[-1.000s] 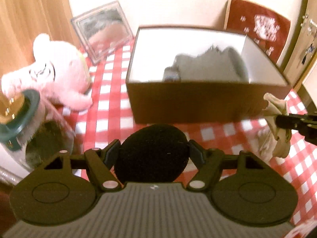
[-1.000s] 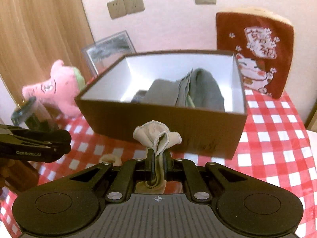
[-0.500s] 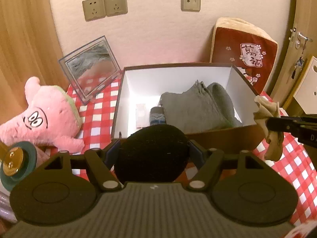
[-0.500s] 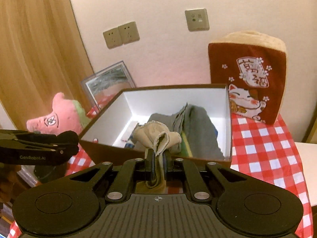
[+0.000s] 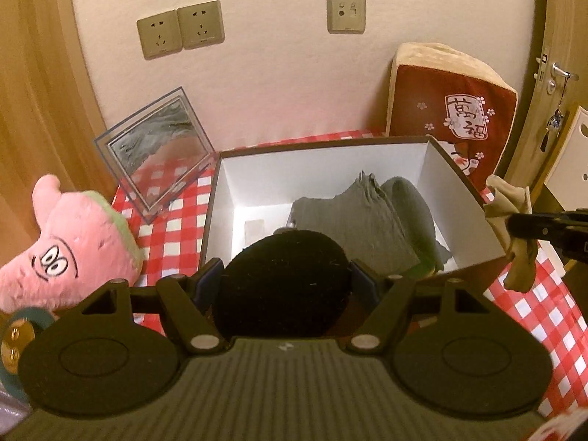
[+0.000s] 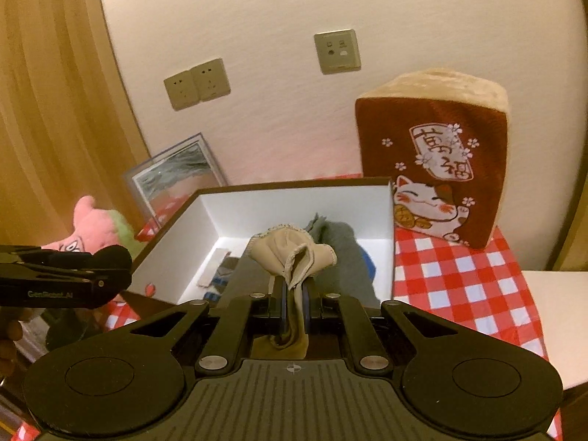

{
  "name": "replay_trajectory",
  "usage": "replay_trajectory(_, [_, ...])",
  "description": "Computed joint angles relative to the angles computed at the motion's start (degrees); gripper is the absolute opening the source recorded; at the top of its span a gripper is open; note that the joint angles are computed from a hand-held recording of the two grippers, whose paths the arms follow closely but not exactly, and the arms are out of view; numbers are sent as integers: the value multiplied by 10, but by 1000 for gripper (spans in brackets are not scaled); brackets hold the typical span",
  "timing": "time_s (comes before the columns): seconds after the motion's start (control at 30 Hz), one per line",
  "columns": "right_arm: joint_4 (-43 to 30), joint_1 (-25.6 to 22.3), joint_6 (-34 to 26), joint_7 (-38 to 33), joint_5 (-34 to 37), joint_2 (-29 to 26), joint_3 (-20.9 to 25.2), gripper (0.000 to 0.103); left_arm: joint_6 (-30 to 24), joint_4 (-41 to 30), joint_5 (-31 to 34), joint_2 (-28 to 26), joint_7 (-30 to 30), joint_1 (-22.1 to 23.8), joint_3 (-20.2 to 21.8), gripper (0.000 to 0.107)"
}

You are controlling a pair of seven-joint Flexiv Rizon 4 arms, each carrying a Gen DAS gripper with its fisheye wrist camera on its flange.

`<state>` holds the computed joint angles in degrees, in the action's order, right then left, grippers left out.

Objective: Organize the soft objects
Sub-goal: 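Carry the pad and stocking over the box with both grippers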

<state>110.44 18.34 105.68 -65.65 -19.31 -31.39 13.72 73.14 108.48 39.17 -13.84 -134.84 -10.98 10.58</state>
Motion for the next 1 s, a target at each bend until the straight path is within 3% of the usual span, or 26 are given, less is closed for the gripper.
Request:
replay_trajectory(0.63, [-107,68,-53,-19,18,-60,-89,9,21,-65,-78,-79,80,7,26,73])
replay_trajectory(1.0, [-199,70,-109,-32,6,-120,-101,9,20,-109,-147,-131,147,17,33,73])
